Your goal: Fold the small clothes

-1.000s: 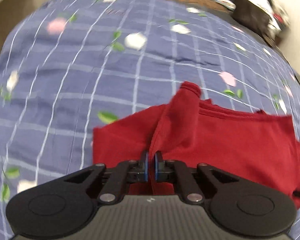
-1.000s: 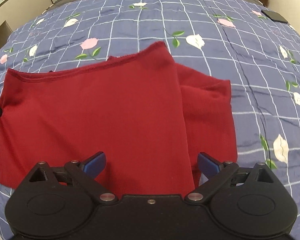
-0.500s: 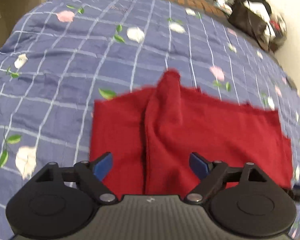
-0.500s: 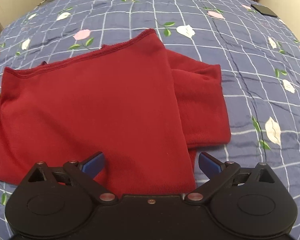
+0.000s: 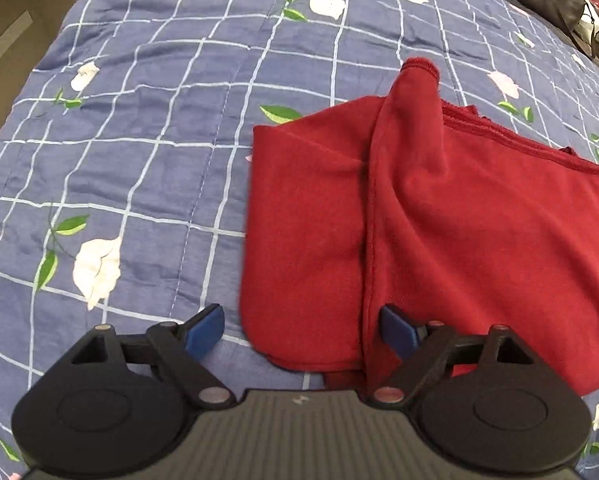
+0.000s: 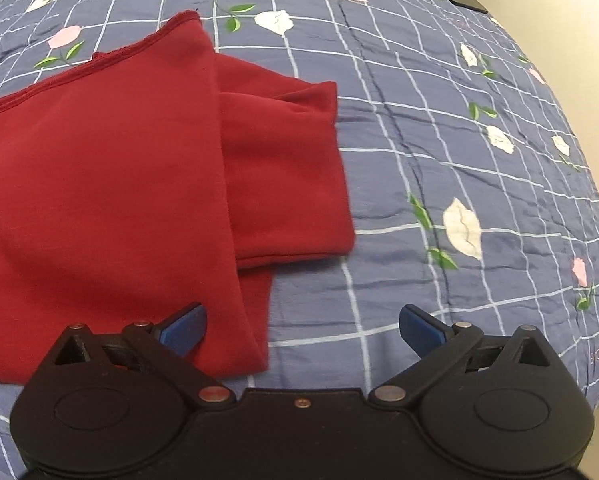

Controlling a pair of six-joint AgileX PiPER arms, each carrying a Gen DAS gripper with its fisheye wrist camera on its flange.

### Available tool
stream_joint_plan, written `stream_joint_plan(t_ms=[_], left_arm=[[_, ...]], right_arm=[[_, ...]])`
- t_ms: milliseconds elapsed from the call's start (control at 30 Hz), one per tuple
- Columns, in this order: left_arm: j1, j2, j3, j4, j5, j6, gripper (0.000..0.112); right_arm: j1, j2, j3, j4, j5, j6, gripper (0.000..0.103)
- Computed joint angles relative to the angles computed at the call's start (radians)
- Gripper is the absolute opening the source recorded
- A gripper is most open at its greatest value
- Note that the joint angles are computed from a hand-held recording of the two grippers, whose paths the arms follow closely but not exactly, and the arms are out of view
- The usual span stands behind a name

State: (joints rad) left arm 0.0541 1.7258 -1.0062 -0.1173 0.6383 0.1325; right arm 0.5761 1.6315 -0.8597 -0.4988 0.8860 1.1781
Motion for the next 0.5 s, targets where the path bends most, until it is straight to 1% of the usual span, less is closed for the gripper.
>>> stream_joint_plan(t_ms=[133, 233, 300, 433, 500], left_arm=[[-0.015, -0.069, 0.034, 0.038, 0.018, -0.092, 0.099], [-0.018, -0.114, 0.055, 0.039, 0.041, -0.115, 0.101], [-0.037, -0.155, 0.081, 0.063, 0.054, -0.159, 0.102], [-0.105, -0.266, 0.147, 0.128, 0.081, -0.265, 0.102], [-0.155, -0.34, 0.18, 0.168, 0.106, -0.329, 0.102]], right_arm=[[0.036, -0.046, 0.022, 0.015, 0.024, 0.017, 0.102], [0.081, -0.098, 0.042, 0.04, 0.033, 0.033, 0.102], [0.117, -0.129, 0.054, 0.063, 0.039, 0.04, 0.102], [0.21, -0.184, 0.084, 0.103, 0.049, 0.076, 0.102], [0.261, -0.209, 0.101, 0.119, 0.054, 0.11, 0.102]])
